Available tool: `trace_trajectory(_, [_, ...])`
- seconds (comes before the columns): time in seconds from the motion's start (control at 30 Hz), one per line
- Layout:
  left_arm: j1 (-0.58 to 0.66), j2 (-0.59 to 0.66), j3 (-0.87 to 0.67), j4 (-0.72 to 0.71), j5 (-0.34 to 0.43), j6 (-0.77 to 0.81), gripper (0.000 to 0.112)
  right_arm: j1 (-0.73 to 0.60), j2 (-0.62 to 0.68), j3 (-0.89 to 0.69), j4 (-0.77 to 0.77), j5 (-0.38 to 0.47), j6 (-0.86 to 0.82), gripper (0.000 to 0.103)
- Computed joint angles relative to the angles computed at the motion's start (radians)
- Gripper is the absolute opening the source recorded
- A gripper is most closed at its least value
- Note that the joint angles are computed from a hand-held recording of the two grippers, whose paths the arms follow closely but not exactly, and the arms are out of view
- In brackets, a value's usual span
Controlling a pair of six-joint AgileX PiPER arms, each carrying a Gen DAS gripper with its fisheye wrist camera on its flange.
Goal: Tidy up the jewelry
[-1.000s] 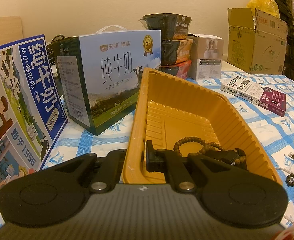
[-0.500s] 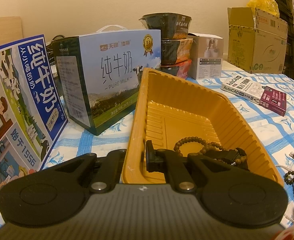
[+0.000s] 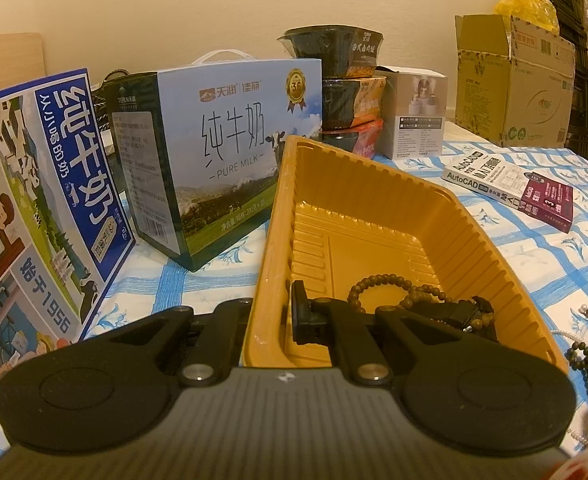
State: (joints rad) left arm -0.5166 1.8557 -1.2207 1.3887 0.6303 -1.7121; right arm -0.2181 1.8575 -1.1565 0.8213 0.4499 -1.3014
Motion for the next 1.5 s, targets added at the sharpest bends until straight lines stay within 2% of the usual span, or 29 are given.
trace_trajectory(0.07, [-0.001, 0.0, 0.0, 0.001, 0.0, -0.001, 0.006, -0.011, 0.01, -0.015, 0.009, 0.034, 0.007, 0.003])
trace_trajectory(0.17, [0.001, -0.001, 0.001, 0.0, -0.002, 0.003, 0.006, -0.031, 0.012, -0.033, 0.017, 0.077, 0.044, 0.002])
trace_trajectory(0.5, [-0.007, -0.006, 0.004, 0.011, -0.002, -0.012, 0.006, -0.209, -0.069, -0.182, 0.175, 0.469, 0.143, 0.002])
trace_trajectory(0.67, [-0.007, -0.01, 0.004, 0.016, -0.009, -0.018, 0.006, -0.26, -0.126, -0.259, 0.216, 0.602, 0.203, 0.002])
trace_trajectory(0.97, [-0.004, -0.014, -0.002, 0.02, -0.022, -0.021, 0.006, -0.268, -0.191, -0.373, 0.201, 0.692, 0.315, 0.002])
trace_trajectory(1.13, [-0.003, -0.014, -0.003, 0.021, -0.026, -0.028, 0.006, -0.233, -0.195, -0.442, 0.221, 0.712, 0.353, 0.002])
trace_trajectory(1.5, [0.001, -0.018, -0.001, 0.019, -0.034, -0.036, 0.006, -0.012, -0.048, -0.68, 0.246, 0.624, 0.478, 0.002])
